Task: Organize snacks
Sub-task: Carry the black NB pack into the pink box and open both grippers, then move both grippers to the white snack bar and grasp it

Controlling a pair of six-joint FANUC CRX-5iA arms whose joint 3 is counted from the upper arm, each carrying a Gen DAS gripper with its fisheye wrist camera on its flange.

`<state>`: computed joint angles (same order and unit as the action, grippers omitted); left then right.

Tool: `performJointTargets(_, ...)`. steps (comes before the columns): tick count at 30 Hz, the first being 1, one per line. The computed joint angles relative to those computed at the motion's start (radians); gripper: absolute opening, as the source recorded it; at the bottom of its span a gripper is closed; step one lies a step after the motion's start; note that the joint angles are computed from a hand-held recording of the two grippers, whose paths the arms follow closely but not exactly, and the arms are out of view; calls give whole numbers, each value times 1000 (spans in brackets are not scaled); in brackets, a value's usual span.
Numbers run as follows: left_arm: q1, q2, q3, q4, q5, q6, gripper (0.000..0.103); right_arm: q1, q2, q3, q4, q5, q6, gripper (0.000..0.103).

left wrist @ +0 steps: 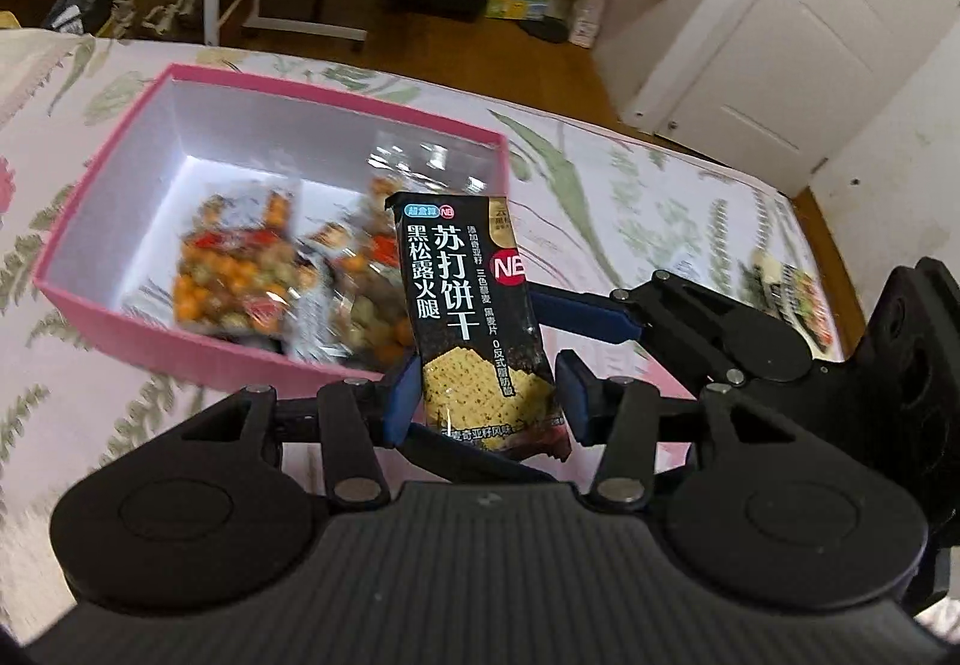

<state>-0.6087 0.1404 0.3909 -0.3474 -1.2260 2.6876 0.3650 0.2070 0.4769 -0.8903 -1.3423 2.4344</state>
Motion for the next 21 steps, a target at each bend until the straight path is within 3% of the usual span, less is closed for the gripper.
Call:
performJointTargets(8, 102, -26, -85, 22, 50, 1, 46, 75, 92, 70, 45, 41, -90, 83)
performJointTargets(11, 102, -18, -89, -18, 31, 47, 54, 92, 118, 84, 72, 43, -155, 84)
performJointTargets(14, 59, 23, -36, -126, -72, 98, 62, 122, 78, 18, 154, 117, -177, 84)
performJointTargets(21, 34, -4, -58, -137, -56, 113, 62, 39, -2, -24, 142, 99, -170, 84)
